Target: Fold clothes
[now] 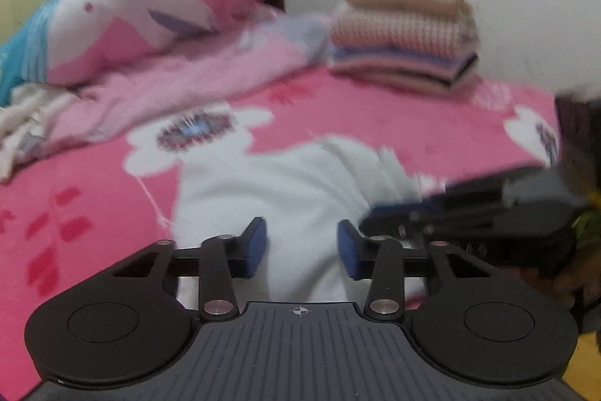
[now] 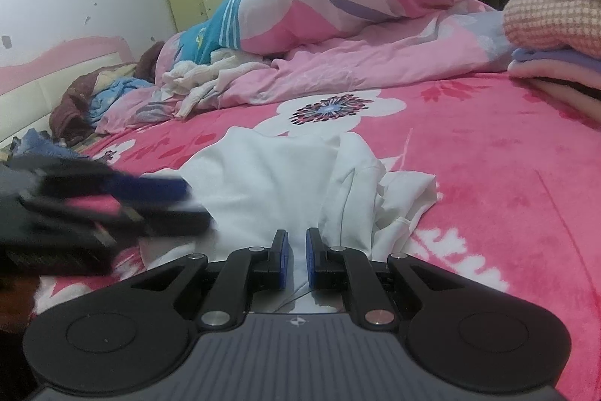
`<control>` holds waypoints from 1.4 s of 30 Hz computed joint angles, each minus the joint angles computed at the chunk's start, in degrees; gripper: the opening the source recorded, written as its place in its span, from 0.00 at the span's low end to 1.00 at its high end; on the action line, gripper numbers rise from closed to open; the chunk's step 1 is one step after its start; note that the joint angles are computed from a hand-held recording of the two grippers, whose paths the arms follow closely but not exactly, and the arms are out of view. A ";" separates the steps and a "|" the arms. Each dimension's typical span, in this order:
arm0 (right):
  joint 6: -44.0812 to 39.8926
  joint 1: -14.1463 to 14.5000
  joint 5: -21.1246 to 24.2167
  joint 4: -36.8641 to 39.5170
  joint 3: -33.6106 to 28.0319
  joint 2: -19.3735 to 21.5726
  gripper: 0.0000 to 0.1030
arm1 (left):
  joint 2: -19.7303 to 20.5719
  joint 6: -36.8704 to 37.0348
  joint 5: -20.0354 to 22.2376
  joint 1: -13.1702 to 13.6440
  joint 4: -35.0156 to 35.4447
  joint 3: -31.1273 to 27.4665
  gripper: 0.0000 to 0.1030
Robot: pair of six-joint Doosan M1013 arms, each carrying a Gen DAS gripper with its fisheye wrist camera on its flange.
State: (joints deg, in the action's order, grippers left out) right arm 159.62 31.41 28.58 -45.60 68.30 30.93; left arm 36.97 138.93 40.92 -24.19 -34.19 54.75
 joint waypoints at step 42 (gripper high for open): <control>-36.56 -5.32 -2.77 38.84 -8.92 4.71 0.10 | 19.71 -8.19 35.64 11.22 -31.17 -30.21 0.60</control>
